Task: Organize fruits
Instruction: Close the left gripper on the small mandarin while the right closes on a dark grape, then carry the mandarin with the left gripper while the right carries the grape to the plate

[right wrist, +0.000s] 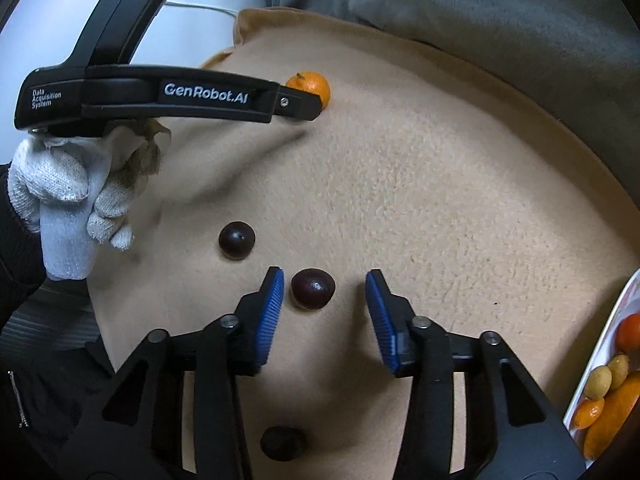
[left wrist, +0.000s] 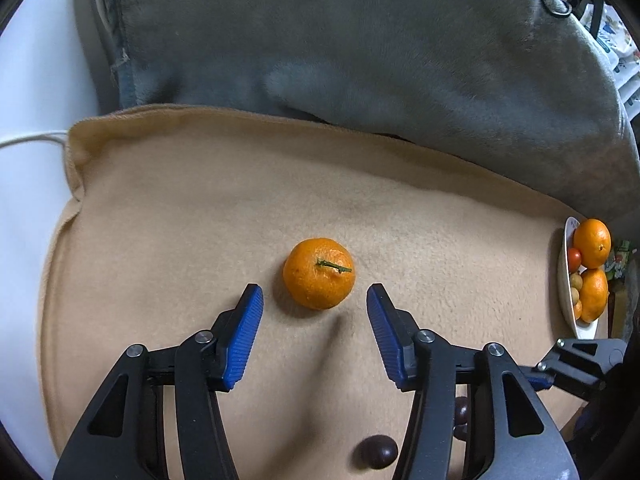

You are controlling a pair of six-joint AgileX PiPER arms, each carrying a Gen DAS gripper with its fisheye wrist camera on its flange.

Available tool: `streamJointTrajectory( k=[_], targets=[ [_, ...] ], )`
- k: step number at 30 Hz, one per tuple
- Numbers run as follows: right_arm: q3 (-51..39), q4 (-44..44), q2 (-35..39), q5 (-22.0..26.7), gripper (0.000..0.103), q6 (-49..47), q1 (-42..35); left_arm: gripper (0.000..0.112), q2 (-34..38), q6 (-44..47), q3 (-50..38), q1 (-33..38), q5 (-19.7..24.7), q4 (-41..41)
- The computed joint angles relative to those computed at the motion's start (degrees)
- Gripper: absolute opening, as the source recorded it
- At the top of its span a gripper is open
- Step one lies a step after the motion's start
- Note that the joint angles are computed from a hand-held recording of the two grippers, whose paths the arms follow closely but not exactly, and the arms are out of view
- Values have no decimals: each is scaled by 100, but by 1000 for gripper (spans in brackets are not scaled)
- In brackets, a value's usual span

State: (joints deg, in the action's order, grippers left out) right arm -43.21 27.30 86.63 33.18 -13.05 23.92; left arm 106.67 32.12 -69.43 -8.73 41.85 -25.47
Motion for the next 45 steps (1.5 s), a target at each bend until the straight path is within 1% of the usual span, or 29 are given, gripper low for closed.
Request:
streamJointTrajectory(
  k=[3,4,5,7,9,12,13,14,15,22,24,29,36,40,42,44,45],
  targets=[
    [-73,31,111,-55,41,-13,87,53,38,9,7,-12,-25,5],
    [-92,9,119,-57,39,-1,125,51,62,19,-7,-22,-36,-3],
    [-134,-13,168,-62,36,2,152,47,86,5,-23,-29,-49,26],
    [-176,-139,198,-32,35,67,225,45,184,79,-141,77,-1,51],
    [-206,-288,233,-36,33,163,314,40,212,72,-177,86,4,59],
    [-277,-734,311,-69,32,536,524,35,240,113,-200,75,-1,28],
    [-287,-830,321,-82,31,634,578,35,236,132,-196,73,-9,32],
    [-299,-893,332,-92,26,700,613,35,190,170,-130,88,-39,36],
    [-315,-934,340,-95,24,741,626,34,176,186,-115,83,-64,58],
    [-268,-745,211,-90,24,550,585,33,142,252,-66,131,-80,-20],
    [-224,-703,122,-70,23,466,525,33,2,1,-19,-24,-72,38],
    [-150,-608,-156,63,23,355,333,33,-220,-41,148,-52,-42,5],
    [10,-540,-607,379,23,-6,-166,33,-673,-273,255,-206,137,96],
    [172,-604,-1074,639,23,-10,-463,33,-935,-500,359,-462,144,257],
    [229,-663,-1227,687,23,97,-506,33,-1053,-650,371,-635,171,331],
    [310,-638,-1467,837,23,6,-761,33,-1086,-724,322,-768,198,365],
    [304,-608,-1475,858,23,-44,-857,33,-1135,-790,308,-865,220,391]
  ],
)
